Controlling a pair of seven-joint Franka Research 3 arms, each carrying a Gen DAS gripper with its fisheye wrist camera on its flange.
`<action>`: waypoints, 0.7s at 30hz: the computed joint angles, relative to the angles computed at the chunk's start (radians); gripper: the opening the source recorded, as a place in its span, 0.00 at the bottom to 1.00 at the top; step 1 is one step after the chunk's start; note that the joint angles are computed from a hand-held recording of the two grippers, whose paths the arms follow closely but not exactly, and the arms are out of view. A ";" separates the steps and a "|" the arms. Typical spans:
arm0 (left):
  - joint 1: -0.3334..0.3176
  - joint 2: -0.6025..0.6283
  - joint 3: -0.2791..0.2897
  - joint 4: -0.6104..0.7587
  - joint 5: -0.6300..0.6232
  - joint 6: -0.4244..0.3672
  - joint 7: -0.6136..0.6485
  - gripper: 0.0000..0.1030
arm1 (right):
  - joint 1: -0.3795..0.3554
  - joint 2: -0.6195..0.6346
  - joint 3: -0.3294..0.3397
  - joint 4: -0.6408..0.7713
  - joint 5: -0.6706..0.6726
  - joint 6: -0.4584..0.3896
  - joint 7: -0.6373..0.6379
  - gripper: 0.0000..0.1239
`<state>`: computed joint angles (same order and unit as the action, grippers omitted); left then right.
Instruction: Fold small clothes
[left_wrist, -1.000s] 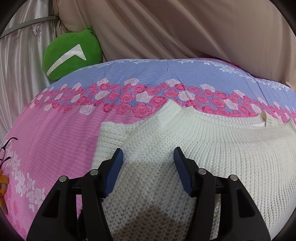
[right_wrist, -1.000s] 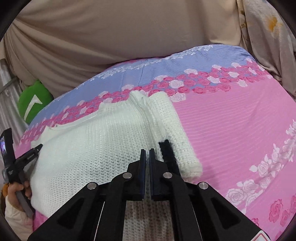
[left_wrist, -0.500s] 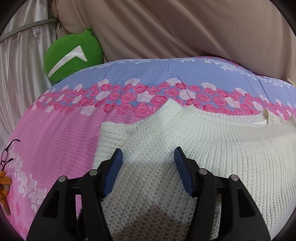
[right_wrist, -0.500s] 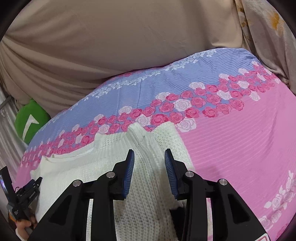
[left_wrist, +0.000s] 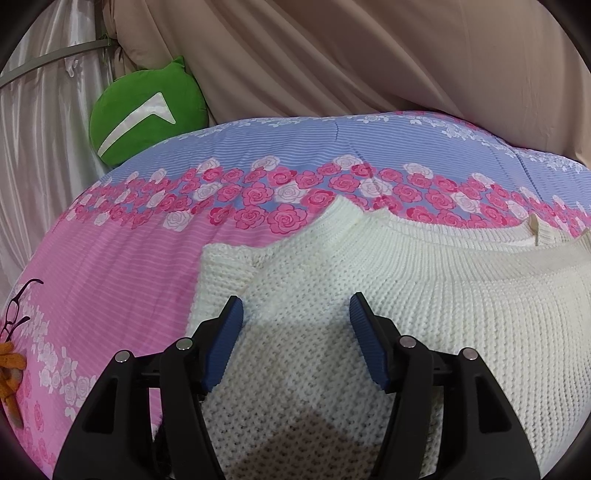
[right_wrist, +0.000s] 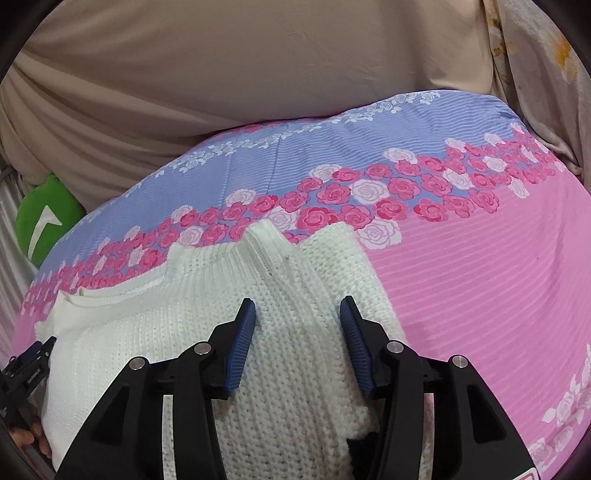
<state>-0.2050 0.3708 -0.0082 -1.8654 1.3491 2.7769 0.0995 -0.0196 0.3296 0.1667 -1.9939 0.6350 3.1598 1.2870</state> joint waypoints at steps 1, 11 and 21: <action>-0.001 0.000 0.001 -0.001 0.001 -0.002 -0.001 0.57 | 0.001 0.000 0.000 -0.001 -0.001 0.001 0.000 0.40; -0.008 -0.002 -0.006 0.001 -0.018 -0.070 -0.008 0.76 | 0.014 0.001 -0.014 -0.005 -0.023 0.010 0.018 0.41; -0.008 -0.001 -0.006 0.001 -0.015 -0.075 -0.010 0.76 | 0.008 0.000 -0.008 -0.011 -0.037 0.016 0.030 0.42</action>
<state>-0.2130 0.3694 -0.0144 -1.8648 1.3345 2.7014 0.0898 -0.0112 0.3291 0.1582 -2.0046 0.5976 3.1761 1.3175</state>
